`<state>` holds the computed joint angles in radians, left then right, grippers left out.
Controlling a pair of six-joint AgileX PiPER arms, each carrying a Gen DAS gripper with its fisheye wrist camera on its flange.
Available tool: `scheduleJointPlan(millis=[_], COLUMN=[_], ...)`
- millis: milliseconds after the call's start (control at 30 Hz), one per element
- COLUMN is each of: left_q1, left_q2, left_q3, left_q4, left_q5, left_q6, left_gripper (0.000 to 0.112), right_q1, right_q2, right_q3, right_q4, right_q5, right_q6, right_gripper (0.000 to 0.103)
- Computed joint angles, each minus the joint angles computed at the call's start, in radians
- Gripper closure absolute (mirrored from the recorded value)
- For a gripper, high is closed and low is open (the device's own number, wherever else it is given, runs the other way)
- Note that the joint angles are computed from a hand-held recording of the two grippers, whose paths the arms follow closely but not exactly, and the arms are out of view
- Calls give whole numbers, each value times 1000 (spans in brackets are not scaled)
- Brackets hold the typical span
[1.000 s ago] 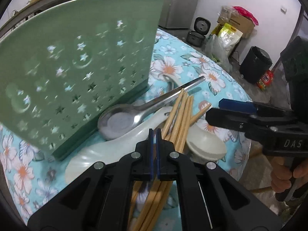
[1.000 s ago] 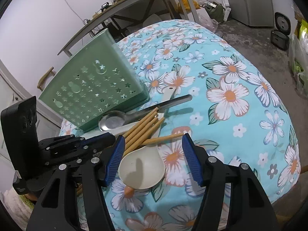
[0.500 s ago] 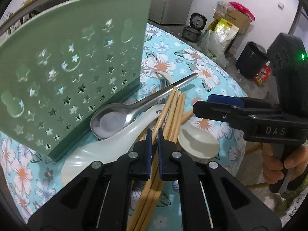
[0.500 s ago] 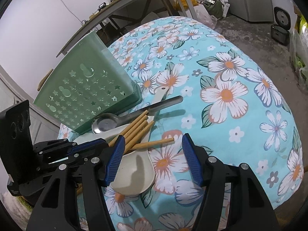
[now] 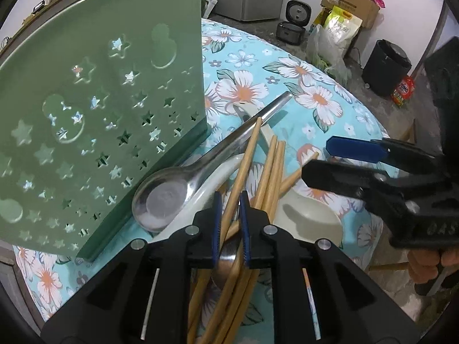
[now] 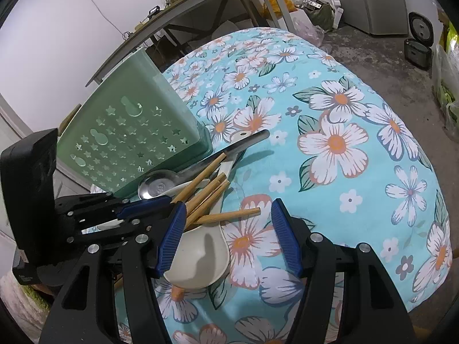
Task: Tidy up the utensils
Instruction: 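Lift the wooden chopstick upright out of the pile with the left tool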
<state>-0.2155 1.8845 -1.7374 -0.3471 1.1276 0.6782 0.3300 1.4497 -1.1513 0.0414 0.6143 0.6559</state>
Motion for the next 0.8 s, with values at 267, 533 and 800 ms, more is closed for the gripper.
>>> scheduleJointPlan(millis=[267,533,800], left_q1=[8,129,316], left_q2=[-25,-144,-245], left_q3=[26,87,130], left_q4=[-17,-112,-229], left_q5=[-24,-10,41], left_q6=[-6,32,94], left_gripper=[104,107,107], right_q1=[14,36,45], right_q2=[-36,-90,-93], right_q3=[15,32,27], right_q4=[-37,-85,145], right_q5=[4,5,-51], right_q6=[33,83,-89], right_gripper=[43,45,55])
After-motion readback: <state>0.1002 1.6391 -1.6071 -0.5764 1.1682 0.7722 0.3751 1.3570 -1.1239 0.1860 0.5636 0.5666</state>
